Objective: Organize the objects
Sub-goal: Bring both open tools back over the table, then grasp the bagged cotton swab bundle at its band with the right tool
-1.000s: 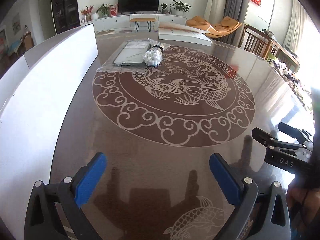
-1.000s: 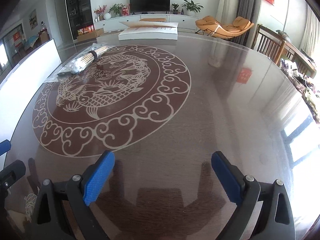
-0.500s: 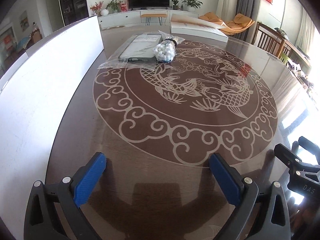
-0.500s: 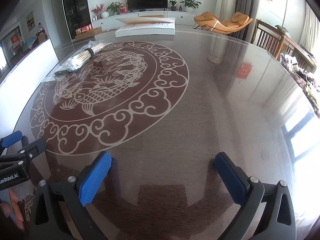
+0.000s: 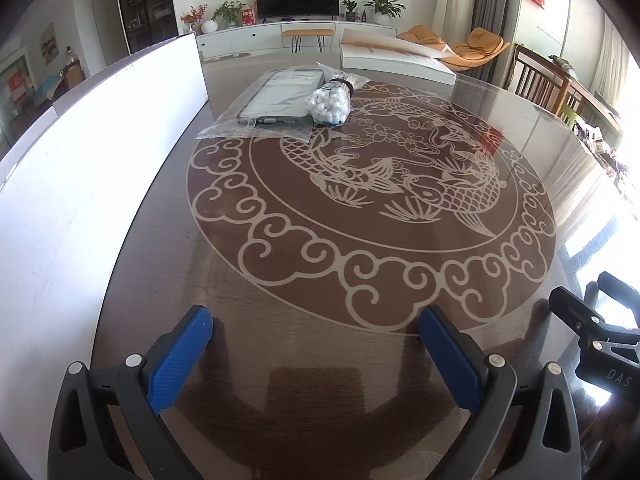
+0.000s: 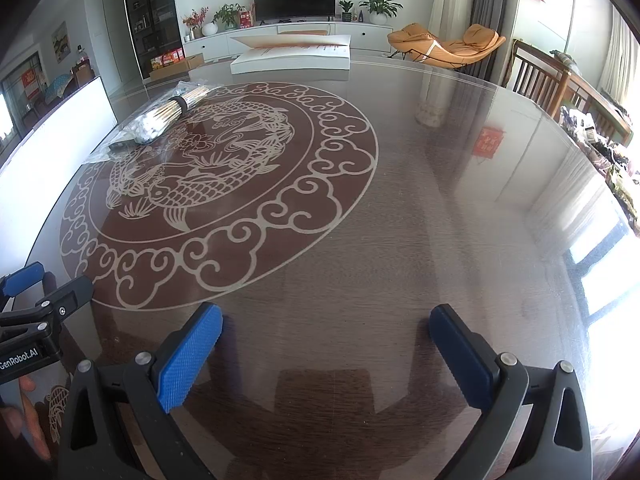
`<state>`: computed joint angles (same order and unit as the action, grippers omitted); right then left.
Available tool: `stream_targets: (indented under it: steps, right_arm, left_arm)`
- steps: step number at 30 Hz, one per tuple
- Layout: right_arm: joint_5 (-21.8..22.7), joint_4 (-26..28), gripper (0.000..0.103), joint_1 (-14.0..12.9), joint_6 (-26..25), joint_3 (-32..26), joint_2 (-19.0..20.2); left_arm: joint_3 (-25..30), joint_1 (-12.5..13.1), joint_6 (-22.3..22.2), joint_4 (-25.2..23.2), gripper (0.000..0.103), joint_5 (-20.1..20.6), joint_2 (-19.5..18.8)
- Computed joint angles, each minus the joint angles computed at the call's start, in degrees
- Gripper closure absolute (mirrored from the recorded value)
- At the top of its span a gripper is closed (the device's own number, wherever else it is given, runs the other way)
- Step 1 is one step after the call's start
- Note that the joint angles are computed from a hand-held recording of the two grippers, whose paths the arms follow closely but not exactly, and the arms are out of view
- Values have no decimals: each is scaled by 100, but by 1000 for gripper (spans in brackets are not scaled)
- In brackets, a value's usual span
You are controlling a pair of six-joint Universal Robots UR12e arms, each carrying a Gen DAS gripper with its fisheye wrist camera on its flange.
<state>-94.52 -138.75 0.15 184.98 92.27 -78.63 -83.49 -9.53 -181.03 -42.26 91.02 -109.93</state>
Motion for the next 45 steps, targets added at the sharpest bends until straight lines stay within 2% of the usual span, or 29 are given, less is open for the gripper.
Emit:
stream_targets:
  steps: [13, 23, 26, 30, 32, 35, 37, 40, 41, 43, 44, 45]
  right_arm:
    - [1, 3, 0, 0, -1, -4, 2]
    - [18, 10, 0, -5, -14, -7, 2]
    - [219, 301, 0, -49, -263, -191, 85]
    - [910, 721, 0, -124, -569, -771, 454]
    - [1310, 1068, 0, -107, -656, -1316, 792]
    - [1474, 1466, 0, 67, -829, -2293, 1391]
    - [1577, 1500, 0, 183, -699, -2900, 1777]
    - [1769, 1699, 1, 289, -75, -3735, 2303]
    - [1807, 1845, 4, 319, 111, -3984, 2455]
    - [1769, 2053, 24, 395, 220, -4353, 2687]
    - [1699, 2218, 44, 440, 120, -4518, 2785]
    - [1622, 2447, 56, 472, -28, -4662, 2862]
  left_arm:
    - [-55, -9, -23, 123, 0, 20, 16]
    - [91, 33, 173, 101, 0, -157, -97]
    - [148, 52, 260, 85, 0, -216, -139]
    - [167, 92, 435, 72, 0, -327, -151]
    - [148, 116, 461, 77, 0, -357, -137]
    - [129, 131, 453, 88, 0, -370, -126]
    - [128, 130, 453, 92, 0, -368, -126]
    - [129, 130, 453, 89, 0, -368, -126]
    - [129, 130, 453, 88, 0, -368, -126]
    - [128, 130, 453, 90, 0, -368, -126]
    - [128, 130, 453, 90, 0, -368, -126]
    - [128, 130, 453, 90, 0, -368, -126]
